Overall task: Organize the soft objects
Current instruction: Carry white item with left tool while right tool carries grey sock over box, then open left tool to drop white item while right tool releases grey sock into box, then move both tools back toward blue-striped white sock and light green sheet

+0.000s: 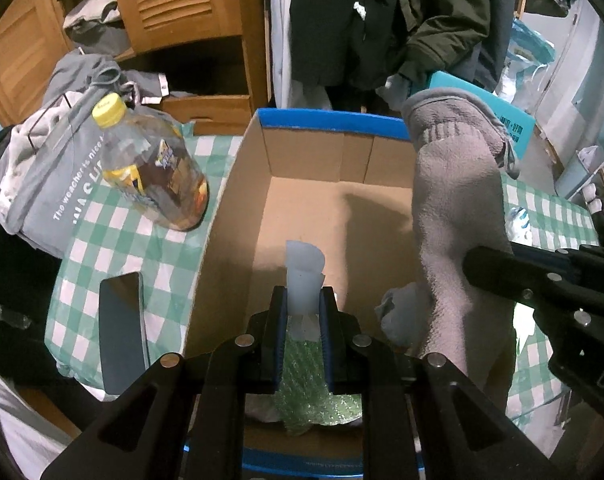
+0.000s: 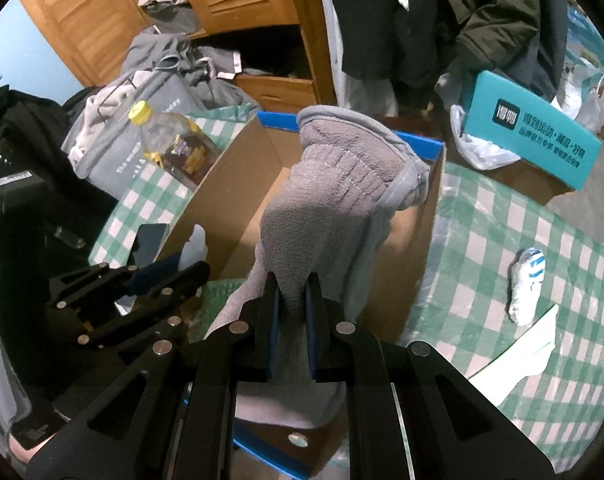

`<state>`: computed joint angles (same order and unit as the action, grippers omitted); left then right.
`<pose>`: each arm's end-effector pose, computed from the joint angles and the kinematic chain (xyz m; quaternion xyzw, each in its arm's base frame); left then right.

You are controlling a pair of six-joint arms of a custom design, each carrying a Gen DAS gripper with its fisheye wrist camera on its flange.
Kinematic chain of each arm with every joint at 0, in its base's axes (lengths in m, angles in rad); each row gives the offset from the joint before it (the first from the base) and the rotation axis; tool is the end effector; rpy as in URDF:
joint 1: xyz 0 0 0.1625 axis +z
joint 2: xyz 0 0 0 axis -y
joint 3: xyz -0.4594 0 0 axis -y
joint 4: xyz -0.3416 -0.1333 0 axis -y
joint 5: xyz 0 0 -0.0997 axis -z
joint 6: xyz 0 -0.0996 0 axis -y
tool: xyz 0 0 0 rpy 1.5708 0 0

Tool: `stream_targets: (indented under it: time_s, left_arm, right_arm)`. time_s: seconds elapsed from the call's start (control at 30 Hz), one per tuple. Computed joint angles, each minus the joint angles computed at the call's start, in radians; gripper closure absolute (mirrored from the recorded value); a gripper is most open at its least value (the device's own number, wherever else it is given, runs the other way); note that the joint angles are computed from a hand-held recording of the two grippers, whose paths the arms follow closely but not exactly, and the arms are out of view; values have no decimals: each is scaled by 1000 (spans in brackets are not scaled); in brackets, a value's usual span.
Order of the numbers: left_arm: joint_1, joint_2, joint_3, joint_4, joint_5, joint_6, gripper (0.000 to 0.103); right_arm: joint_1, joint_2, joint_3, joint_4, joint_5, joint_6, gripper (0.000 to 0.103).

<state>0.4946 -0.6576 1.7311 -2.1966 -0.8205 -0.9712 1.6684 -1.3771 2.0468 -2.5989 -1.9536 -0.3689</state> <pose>-0.4193 -0.4547 0.0342 0.1288 0.9017 -0.1977 0.3623 0.1426 -0.4704 0.3497 0.1903 -0.9477 0.1481 0.2091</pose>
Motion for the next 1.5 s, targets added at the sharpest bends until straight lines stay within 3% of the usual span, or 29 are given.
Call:
stream_targets:
  time_s: [0.27,0.33,0.4,0.53,0.73,1.07,1.5]
  left_arm:
    - [4,-1,-4,7,-7,-9,83]
    - [5,-1,-6,9,-10,-9,82]
    - [3,2,-10,13,-10,-9,74]
    - [-5,6,-14,7,-6,0,69]
    - [-24,18,-31,10,6,23,49]
    - [-51,51,-69,9,-1,60,37]
    - [-89,147,-174,14,-35,159,36]
  right_arm:
    - [-7,6,2,-5,-9,8,81]
    - [-8,0,3,-11,-12,6,71]
    - [-11,-6,2,-14,-12,11,67]
    - [-18,-23,1,-19,-10,20,52]
    - [-32,-53,5,-18,-21,25,43]
    - [-80,-111,21,-25,-41,22,38]
    - [-202,-191,32,-39,-61,25,36]
